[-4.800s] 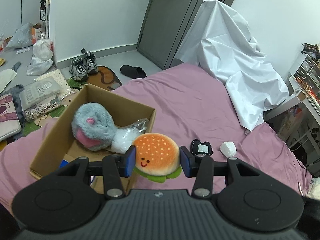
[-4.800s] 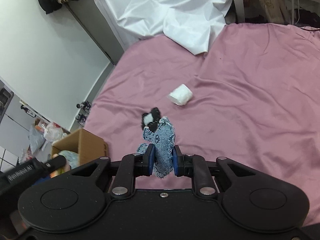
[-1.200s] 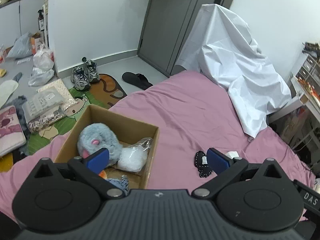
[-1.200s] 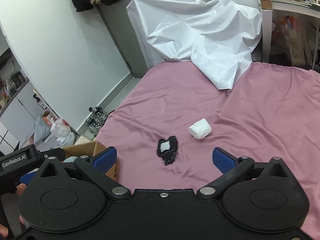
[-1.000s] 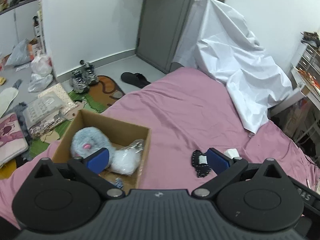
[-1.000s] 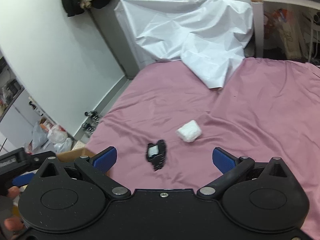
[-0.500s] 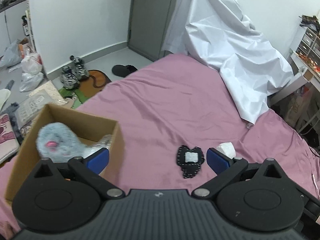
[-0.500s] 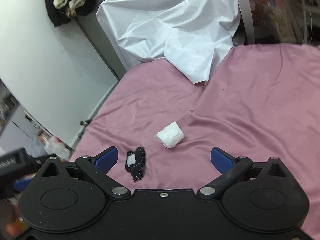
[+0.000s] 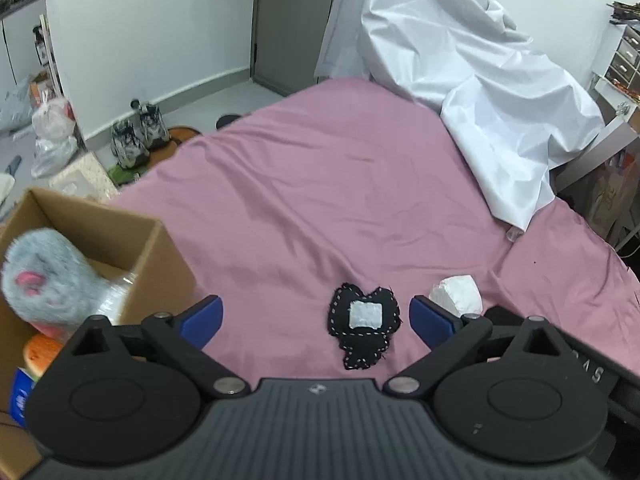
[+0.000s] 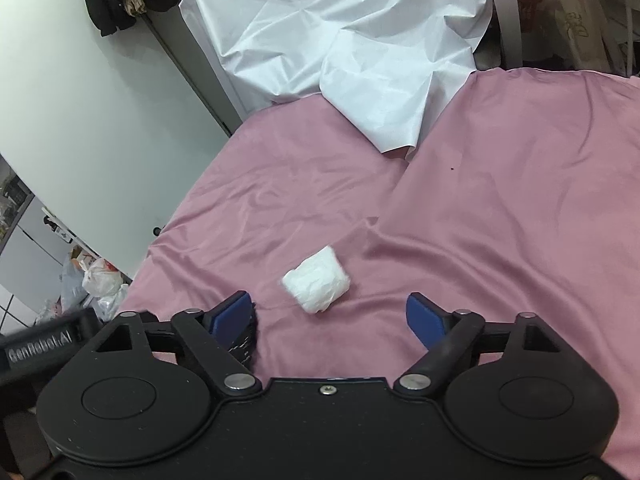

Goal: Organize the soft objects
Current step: 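Move left gripper to black heart patch while right gripper approaches white paper ball, then close left gripper on black heart patch while right gripper grasps white paper ball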

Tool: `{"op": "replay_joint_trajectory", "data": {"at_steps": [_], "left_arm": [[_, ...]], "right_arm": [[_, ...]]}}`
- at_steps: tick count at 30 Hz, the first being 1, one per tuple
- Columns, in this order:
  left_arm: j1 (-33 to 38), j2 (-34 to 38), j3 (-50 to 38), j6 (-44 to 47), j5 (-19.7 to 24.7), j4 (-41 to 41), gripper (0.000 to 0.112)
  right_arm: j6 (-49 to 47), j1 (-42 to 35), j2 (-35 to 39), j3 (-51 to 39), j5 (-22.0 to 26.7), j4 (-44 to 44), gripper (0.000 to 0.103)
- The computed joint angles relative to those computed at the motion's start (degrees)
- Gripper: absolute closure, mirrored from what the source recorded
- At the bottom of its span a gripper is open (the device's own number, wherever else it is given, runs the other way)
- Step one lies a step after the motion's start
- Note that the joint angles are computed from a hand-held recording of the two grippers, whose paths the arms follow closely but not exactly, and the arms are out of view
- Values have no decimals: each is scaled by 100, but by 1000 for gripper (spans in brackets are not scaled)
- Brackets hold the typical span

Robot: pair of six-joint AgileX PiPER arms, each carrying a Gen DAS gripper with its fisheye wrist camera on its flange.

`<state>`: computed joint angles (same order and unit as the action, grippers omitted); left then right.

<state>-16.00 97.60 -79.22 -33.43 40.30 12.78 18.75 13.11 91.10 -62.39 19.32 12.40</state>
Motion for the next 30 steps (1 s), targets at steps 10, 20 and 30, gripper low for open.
{"op": "replay_joint_trajectory", "data": {"at_steps": [10,20,30], "left_arm": [[1,752,-266,-85,-296,-449,32],[97,1236,-553,-173,-347,-841,61],[201,1126,-463,-384,-421,-836,71]], "right_arm": [[-2242,-462,511,-129,210,2233,43],[-3322,-515,878,-288,174,3117,45],[-3154,-357,1059,-452,-36,2821,45]]}}
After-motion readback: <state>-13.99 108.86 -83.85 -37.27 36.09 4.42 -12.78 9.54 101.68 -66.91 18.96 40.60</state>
